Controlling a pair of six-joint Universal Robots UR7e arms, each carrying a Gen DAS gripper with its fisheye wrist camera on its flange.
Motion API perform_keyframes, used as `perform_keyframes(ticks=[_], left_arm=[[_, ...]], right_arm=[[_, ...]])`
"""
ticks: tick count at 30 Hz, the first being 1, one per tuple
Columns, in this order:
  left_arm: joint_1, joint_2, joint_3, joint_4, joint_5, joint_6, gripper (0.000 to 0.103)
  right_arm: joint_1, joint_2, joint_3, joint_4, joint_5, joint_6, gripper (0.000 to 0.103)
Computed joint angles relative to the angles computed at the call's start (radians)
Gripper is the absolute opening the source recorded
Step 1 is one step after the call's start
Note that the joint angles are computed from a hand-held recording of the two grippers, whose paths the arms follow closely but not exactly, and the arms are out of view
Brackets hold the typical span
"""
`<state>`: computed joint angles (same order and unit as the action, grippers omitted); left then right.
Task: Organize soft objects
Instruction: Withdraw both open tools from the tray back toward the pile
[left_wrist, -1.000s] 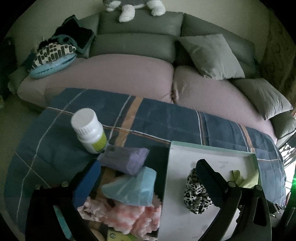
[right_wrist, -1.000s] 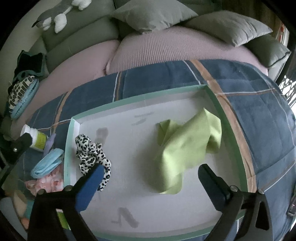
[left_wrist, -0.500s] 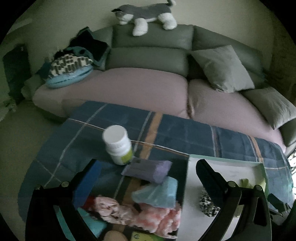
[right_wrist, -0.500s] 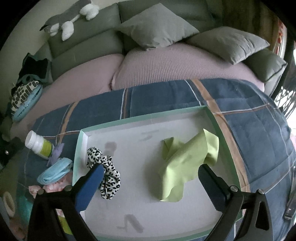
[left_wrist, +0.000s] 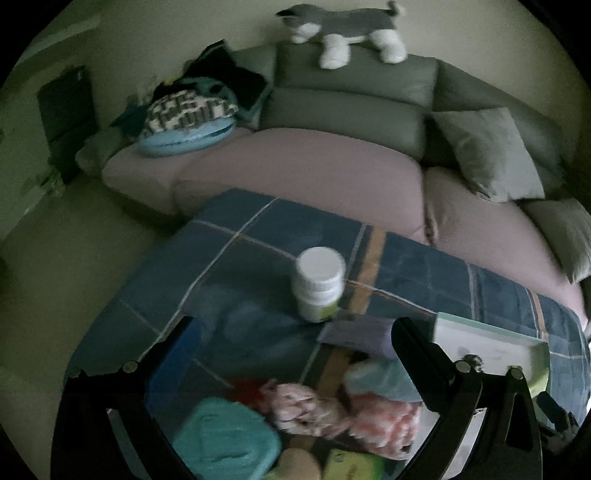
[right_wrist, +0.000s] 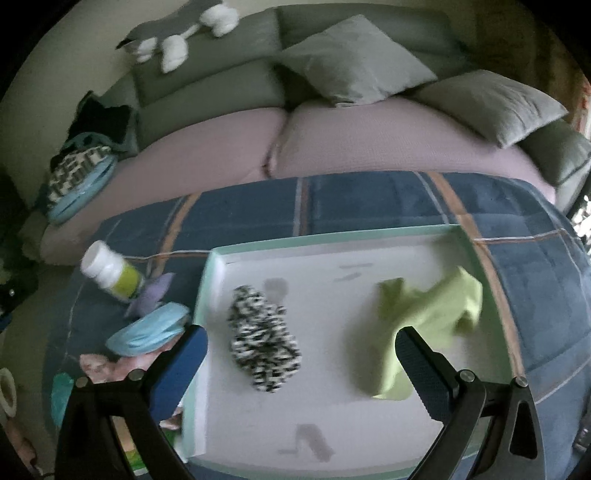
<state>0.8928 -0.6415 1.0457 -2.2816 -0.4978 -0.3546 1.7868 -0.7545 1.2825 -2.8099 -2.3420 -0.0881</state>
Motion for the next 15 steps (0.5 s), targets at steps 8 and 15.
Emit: perform_keyframes(ticks=[8,15], left_arm=[[0.048,-0.059,0.002,0.219,-0.049,-0.241,0.103],[0.077,-0.045,-0.037,0.334,-0.111,-0.299,0.103]], right_arm=[[0.012,0.026,-0.017,0.049,0.103,0.000,0.103],[0.036,0.095,-0.079,0.090,0.144,-0.072,0.103]])
